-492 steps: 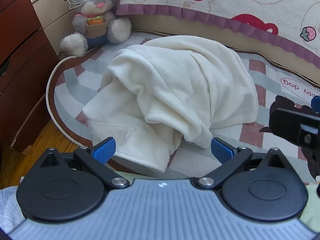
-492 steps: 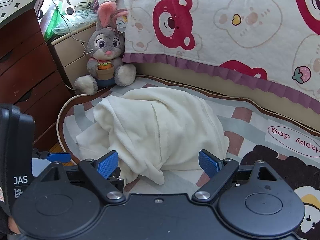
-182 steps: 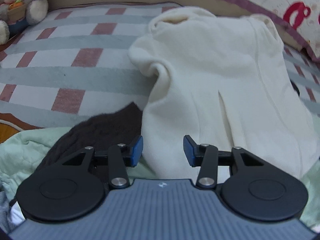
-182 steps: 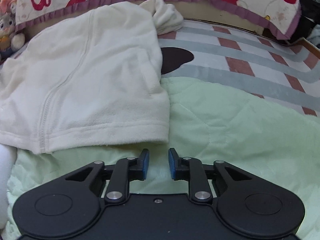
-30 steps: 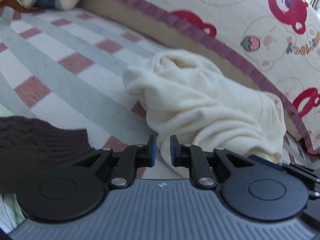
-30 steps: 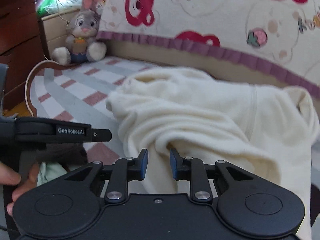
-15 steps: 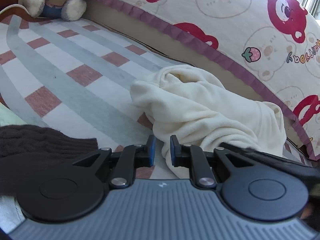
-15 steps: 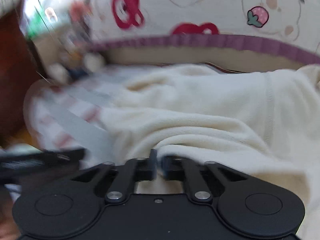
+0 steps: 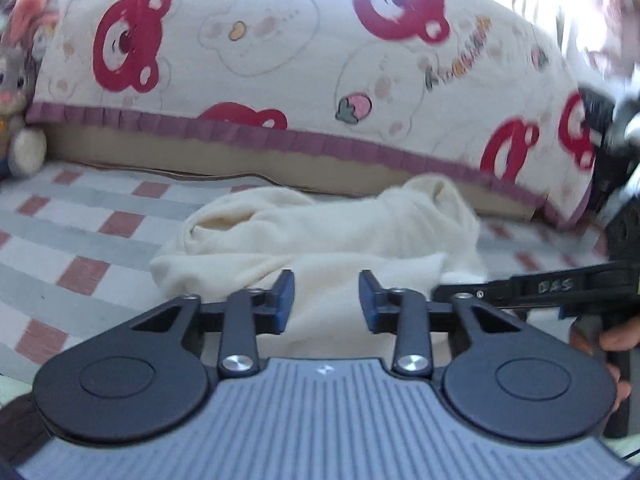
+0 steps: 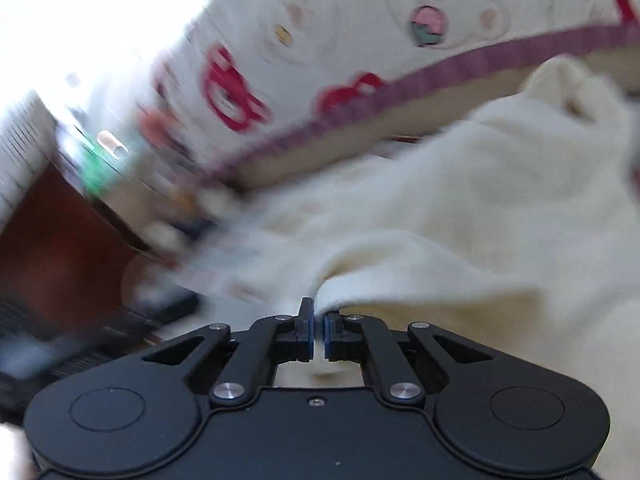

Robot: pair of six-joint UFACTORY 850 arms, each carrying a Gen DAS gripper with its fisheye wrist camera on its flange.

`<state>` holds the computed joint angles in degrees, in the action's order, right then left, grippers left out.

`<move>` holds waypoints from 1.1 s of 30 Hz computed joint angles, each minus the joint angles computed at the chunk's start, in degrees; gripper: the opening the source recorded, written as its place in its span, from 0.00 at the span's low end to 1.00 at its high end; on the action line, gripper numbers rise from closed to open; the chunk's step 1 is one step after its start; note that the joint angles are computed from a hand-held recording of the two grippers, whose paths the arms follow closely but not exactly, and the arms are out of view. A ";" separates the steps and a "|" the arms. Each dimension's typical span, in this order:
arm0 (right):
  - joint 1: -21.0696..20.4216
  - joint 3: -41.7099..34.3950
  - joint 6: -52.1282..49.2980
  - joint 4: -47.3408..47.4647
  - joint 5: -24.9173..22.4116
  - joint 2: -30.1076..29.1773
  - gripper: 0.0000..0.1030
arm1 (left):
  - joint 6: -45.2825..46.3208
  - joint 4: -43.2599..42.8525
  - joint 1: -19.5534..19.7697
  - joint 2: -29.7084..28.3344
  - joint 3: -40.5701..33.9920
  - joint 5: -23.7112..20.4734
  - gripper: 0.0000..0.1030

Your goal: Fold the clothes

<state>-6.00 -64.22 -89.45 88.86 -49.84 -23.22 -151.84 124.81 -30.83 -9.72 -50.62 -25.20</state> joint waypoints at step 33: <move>-7.38 5.46 1.32 -11.48 -13.55 6.65 0.34 | 10.55 -26.92 1.88 8.84 4.58 3.47 0.09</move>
<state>-13.38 -58.76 -88.13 77.38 -63.38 -16.57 -141.28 97.90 -28.95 -0.88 -46.05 -21.73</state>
